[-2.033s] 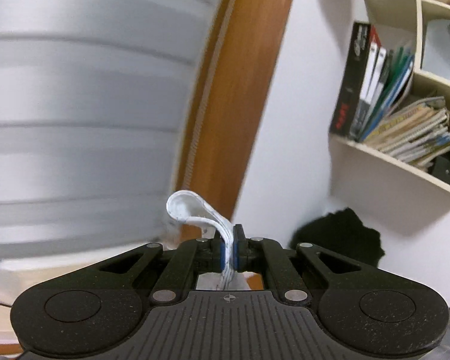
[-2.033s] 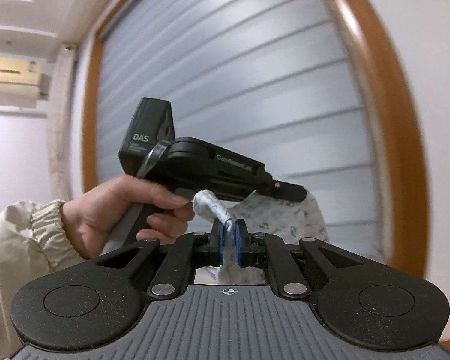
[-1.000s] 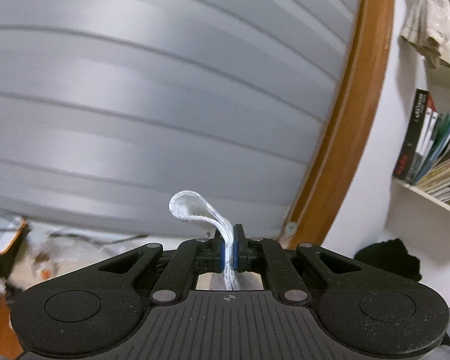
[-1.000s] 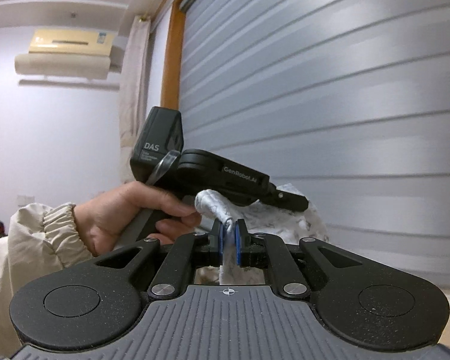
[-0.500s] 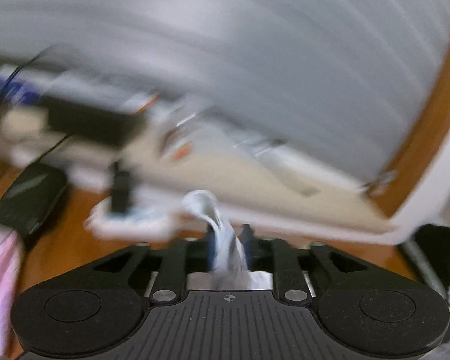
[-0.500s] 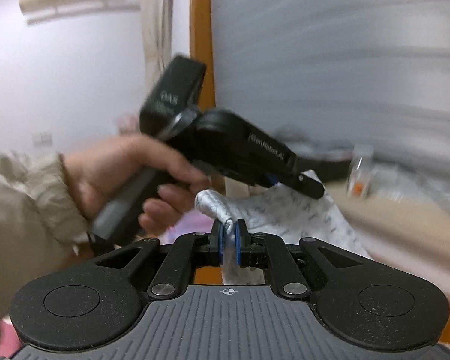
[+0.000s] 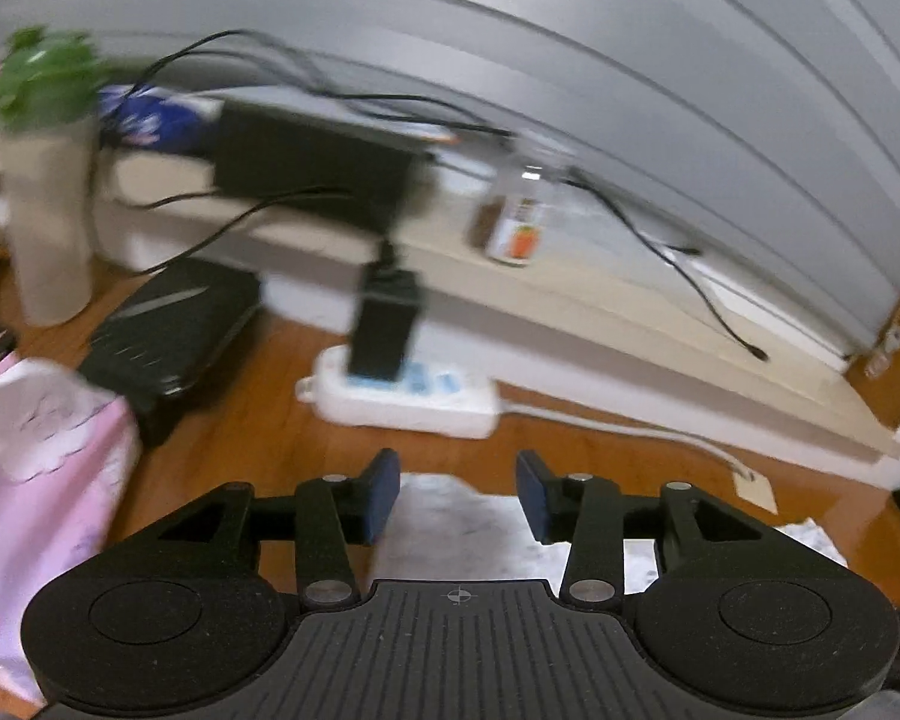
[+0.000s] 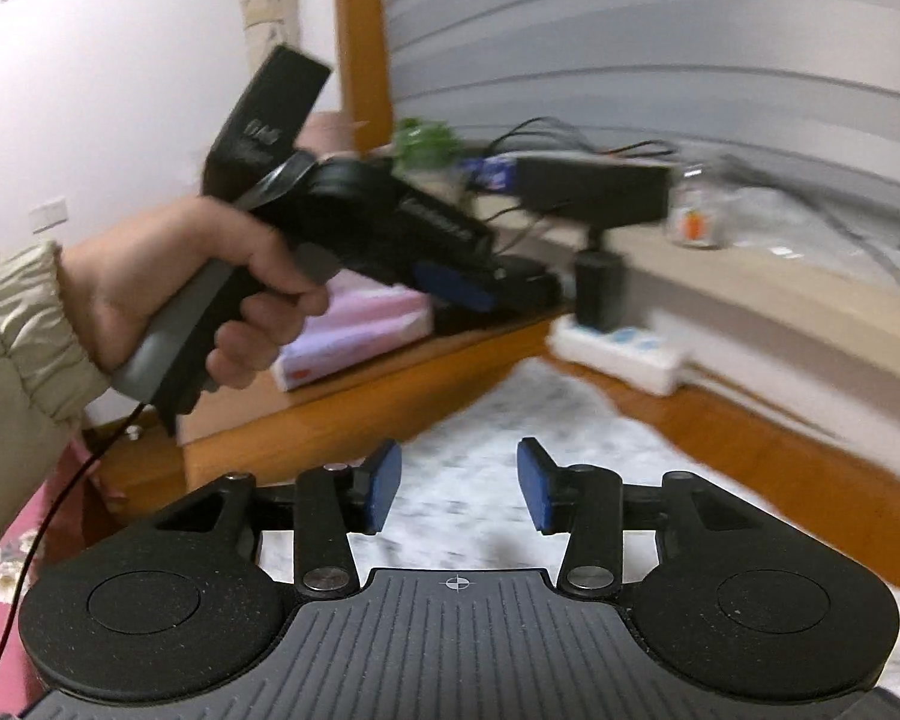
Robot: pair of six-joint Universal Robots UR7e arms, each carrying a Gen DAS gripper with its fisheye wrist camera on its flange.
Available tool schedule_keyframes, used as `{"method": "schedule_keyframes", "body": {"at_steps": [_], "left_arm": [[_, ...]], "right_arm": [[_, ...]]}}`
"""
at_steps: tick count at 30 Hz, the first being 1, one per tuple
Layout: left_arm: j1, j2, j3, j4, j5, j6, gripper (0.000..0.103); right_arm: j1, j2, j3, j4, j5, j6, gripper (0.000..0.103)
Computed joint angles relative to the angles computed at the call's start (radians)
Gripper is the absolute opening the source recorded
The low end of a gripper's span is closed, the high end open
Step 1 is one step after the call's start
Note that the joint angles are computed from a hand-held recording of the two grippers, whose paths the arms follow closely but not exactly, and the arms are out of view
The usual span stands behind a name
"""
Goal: Fold clothes
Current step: 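Open both tools and return them over the folded garment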
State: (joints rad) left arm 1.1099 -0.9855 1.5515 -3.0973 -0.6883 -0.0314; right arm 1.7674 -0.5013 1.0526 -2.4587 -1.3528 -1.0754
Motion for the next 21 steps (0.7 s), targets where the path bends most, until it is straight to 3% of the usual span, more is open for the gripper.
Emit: {"method": "schedule_keyframes", "body": {"at_steps": [4,6,14,21], "left_arm": [[-0.006,0.078,-0.074,0.024,-0.035,0.038,0.046],[-0.007,0.123,-0.12,0.037,-0.057,0.059,0.046],[-0.013,0.364,-0.424,0.205,-0.197,0.126,0.045],[-0.023,0.587,-0.736,0.405,-0.346,0.192,0.032]], "right_arm": [[-0.031,-0.035,-0.017,-0.01,-0.027,-0.019,0.041],[-0.054,-0.05,-0.03,-0.013,-0.047,-0.028,0.034],[-0.167,-0.13,0.0,-0.076,-0.159,-0.033,0.034],[-0.247,-0.191,0.038,-0.042,-0.154,0.035,0.035]]}}
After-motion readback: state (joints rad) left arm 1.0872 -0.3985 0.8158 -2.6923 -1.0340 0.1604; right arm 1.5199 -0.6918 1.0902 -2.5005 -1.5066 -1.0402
